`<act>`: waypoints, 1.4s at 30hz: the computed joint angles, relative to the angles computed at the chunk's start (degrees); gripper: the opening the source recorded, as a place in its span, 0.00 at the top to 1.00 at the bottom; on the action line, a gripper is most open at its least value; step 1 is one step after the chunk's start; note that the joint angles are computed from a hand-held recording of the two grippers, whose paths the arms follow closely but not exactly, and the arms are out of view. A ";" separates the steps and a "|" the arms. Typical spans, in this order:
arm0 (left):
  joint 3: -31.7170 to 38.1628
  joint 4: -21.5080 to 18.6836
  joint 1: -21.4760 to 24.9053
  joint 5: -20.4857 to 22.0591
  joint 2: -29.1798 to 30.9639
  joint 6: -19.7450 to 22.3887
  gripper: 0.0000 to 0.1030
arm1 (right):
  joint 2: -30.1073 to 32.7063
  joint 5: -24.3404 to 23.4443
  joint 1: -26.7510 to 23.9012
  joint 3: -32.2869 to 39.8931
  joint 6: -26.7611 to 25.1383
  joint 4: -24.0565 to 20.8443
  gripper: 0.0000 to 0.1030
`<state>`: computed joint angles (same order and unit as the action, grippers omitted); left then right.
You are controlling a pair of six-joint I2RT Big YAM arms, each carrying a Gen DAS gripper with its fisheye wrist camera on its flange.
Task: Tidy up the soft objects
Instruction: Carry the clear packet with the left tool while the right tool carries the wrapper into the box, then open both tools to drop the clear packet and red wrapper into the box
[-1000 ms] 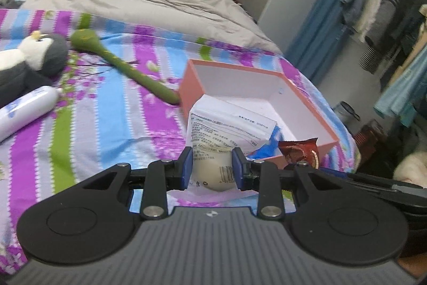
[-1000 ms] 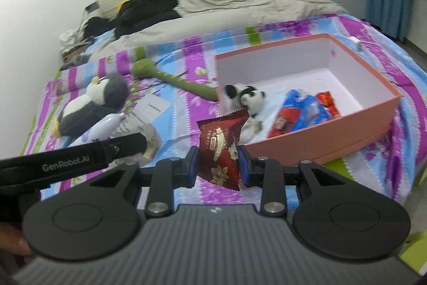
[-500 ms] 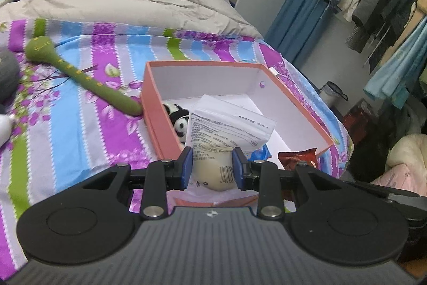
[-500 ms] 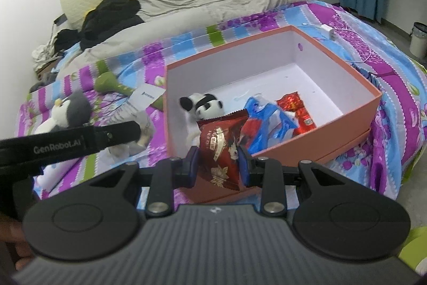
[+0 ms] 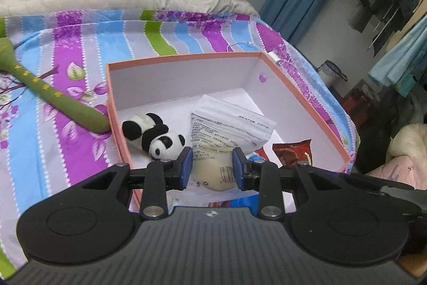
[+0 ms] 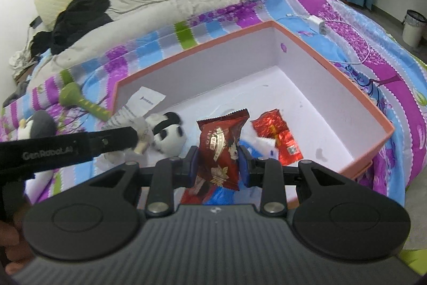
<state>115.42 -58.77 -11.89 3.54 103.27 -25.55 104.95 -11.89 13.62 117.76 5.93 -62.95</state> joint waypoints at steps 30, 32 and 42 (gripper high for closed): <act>4.90 -2.69 -0.33 -2.17 -0.67 2.54 0.42 | -0.98 -1.81 -1.87 1.81 1.11 -0.19 0.63; 2.21 -1.57 -0.73 -2.51 -3.44 2.47 0.42 | -3.33 -2.21 -1.84 -0.46 0.87 0.88 0.63; -8.91 1.93 -3.17 -6.49 -15.53 1.68 0.42 | -13.76 -2.61 -1.00 -10.14 0.66 4.94 0.63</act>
<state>106.51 -56.84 -15.06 -2.95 87.74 -23.87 91.19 -14.49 12.62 107.62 6.59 -58.00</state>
